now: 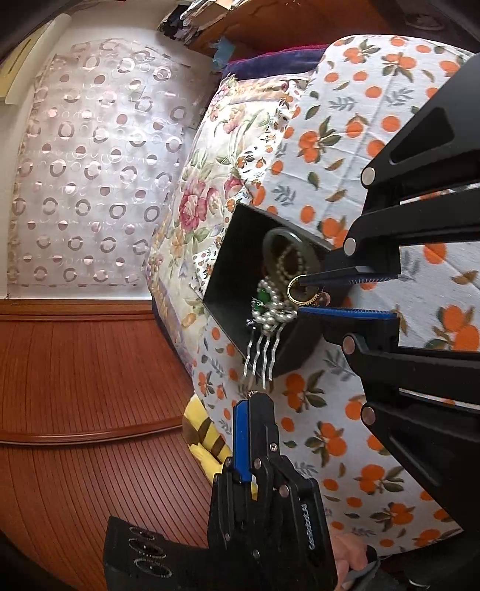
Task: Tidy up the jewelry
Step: 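Carry the brooch and ring into the black box and open both tools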
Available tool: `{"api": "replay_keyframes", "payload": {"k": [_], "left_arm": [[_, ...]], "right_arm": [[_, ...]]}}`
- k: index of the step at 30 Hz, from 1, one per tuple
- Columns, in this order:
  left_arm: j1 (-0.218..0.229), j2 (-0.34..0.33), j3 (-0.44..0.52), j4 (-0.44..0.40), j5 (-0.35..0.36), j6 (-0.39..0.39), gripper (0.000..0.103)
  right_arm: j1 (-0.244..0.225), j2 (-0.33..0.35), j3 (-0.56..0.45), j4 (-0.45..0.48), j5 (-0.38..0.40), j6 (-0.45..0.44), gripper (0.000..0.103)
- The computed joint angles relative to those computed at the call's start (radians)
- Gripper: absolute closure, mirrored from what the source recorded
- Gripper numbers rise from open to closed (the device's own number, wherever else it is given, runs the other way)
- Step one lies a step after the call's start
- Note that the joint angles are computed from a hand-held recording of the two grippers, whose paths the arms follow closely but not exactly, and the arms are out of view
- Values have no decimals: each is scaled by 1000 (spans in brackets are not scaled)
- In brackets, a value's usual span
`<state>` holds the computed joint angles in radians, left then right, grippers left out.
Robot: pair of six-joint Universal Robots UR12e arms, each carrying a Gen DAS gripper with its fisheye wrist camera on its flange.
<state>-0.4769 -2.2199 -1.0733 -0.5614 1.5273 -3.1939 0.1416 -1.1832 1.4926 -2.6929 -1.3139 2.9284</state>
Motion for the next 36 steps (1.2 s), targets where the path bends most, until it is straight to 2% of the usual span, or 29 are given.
{"api": "replay_keyframes", "payload": {"k": [6, 15, 23, 36], "left_arm": [[2, -14, 27, -12, -3, -1, 89], [8, -70, 129, -76, -16, 11, 89], [10, -101, 178, -101, -17, 15, 89], [3, -145, 251, -117, 10, 15, 89]], "right_arm": [[-3, 32, -44, 25, 12, 1, 90], [-12, 60, -75, 36, 25, 26, 90], [-18, 63, -77, 34, 28, 35, 86], [-32, 34, -35, -4, 6, 72, 85]]}}
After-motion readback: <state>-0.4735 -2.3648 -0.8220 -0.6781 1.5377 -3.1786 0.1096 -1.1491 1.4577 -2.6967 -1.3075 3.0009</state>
